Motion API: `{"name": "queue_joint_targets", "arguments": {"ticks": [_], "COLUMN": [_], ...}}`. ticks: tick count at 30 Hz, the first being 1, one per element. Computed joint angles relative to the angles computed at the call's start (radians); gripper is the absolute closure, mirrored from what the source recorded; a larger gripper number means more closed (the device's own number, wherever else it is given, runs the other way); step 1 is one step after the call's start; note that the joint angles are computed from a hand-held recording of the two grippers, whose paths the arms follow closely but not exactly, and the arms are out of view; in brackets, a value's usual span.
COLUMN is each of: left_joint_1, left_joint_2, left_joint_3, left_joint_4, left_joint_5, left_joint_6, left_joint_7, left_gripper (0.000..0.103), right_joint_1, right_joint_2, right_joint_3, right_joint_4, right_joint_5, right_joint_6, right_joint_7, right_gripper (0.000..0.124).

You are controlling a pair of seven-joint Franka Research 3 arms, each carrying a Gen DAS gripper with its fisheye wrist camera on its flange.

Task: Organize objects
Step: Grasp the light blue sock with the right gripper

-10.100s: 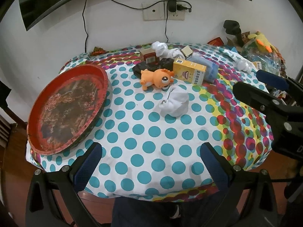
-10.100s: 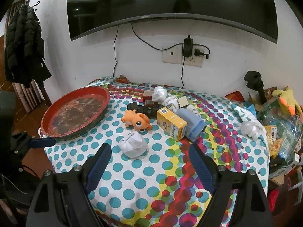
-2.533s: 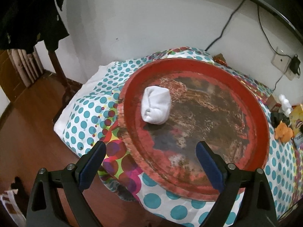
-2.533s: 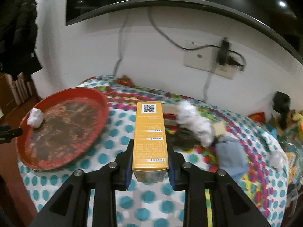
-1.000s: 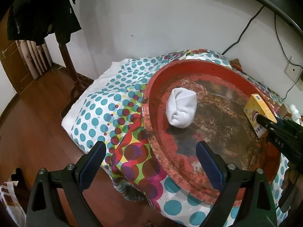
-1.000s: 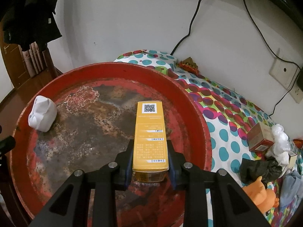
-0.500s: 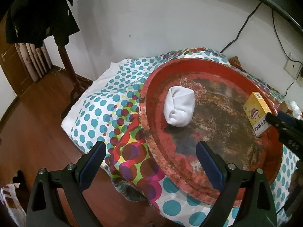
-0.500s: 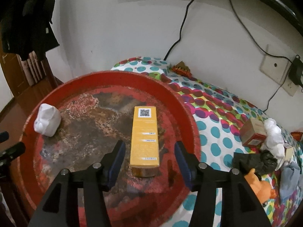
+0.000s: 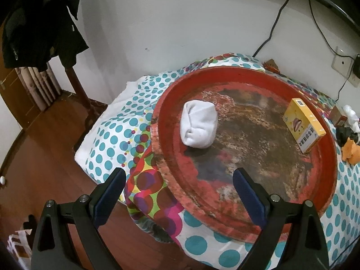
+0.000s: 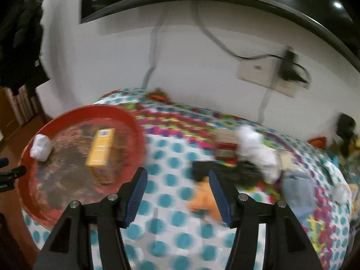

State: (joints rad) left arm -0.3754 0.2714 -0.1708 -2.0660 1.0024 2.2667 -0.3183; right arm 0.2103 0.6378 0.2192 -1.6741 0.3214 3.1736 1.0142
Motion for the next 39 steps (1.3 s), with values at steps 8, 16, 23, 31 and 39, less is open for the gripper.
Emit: {"name": "queue_joint_targets", "arguments": {"ticks": [8,16,23,31,39], "left_joint_1": [-0.023,-0.037,-0.051,-0.07,-0.109], "left_joint_2": [0.034,0.066,0.079,0.108,0.177], "left_joint_3": [-0.004,-0.002,0.001,-0.001,0.005], "left_joint_4": [0.049,0.088,0.113,0.18,0.294], "left_joint_5": [-0.013,-0.037,-0.037,-0.065,-0.095], "left_joint_6": [-0.083,-0.106,-0.111,-0.139,-0.189], "left_joint_7": [0.05,0.092,0.122,0.19,0.271], "left_gripper": [0.008,0.007,0.007,0.004,0.004], "right_joint_1": [-0.022,-0.016,-0.034,-0.082,-0.114], "right_joint_2": [0.018,0.143,0.25,0.309,0.313], "right_joint_3": [-0.15,-0.259,-0.247,-0.187,-0.145], "right_joint_4": [0.048,0.21,0.353,0.439,0.445], "right_joint_5": [0.007,-0.092,-0.121,-0.114,-0.076], "right_joint_6": [-0.019,-0.109,-0.176,-0.218,-0.238], "right_joint_7": [0.08,0.097,0.096,0.065,-0.003], "right_gripper": [0.062,0.062,0.062,0.062,0.086]}}
